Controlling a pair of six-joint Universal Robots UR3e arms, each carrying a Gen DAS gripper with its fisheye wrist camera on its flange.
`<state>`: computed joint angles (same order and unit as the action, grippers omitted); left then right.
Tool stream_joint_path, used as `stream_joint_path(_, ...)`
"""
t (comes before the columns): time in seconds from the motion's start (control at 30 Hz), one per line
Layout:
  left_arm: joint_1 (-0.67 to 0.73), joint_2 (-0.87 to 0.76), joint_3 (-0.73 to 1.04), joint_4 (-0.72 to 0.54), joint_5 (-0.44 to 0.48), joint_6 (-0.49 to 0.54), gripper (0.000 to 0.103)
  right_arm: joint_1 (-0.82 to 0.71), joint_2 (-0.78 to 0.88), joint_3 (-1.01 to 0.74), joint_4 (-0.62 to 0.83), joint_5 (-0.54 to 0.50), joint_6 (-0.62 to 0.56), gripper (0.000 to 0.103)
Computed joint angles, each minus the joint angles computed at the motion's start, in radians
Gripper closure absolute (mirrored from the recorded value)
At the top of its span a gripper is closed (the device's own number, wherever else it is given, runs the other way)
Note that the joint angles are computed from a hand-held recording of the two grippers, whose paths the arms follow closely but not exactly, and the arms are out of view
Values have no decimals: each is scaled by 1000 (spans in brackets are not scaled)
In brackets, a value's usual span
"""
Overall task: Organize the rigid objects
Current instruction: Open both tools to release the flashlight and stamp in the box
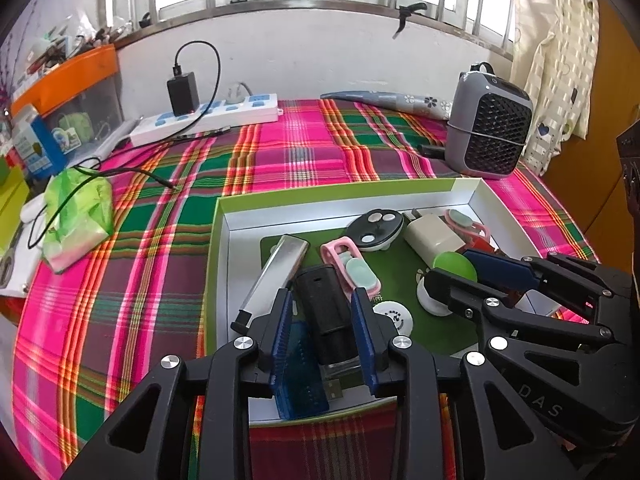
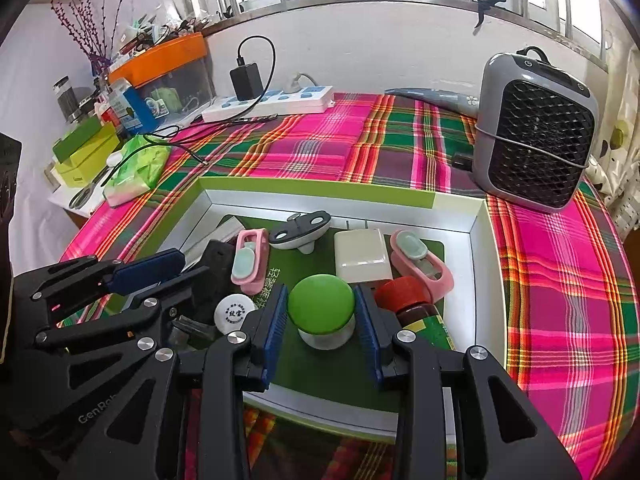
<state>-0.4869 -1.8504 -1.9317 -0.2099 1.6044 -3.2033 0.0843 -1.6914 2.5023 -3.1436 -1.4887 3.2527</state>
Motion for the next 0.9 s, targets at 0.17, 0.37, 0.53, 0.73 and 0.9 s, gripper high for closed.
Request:
stream_joint_path(0.17, -6, 15, -13, 2, 12, -3, 73, 0, -11, 7, -1, -2, 6, 66)
stream_joint_path(0.37, -16, 63, -54, 1, 20, -16, 73, 27, -58, 26, 11, -25, 33, 64)
stream_joint_path(0.53, -36, 139, -111, -2, 40, -33, 73, 74, -142, 53, 47, -68, 66, 62)
stream_joint_path(0.73, -65, 227, -188, 1, 68, -63, 73, 143, -263, 91, 115, -148, 121, 61)
stream_joint_path(0.9, -82, 294, -265, -4, 85, -86, 73, 232, -314, 108, 160, -242, 185, 61)
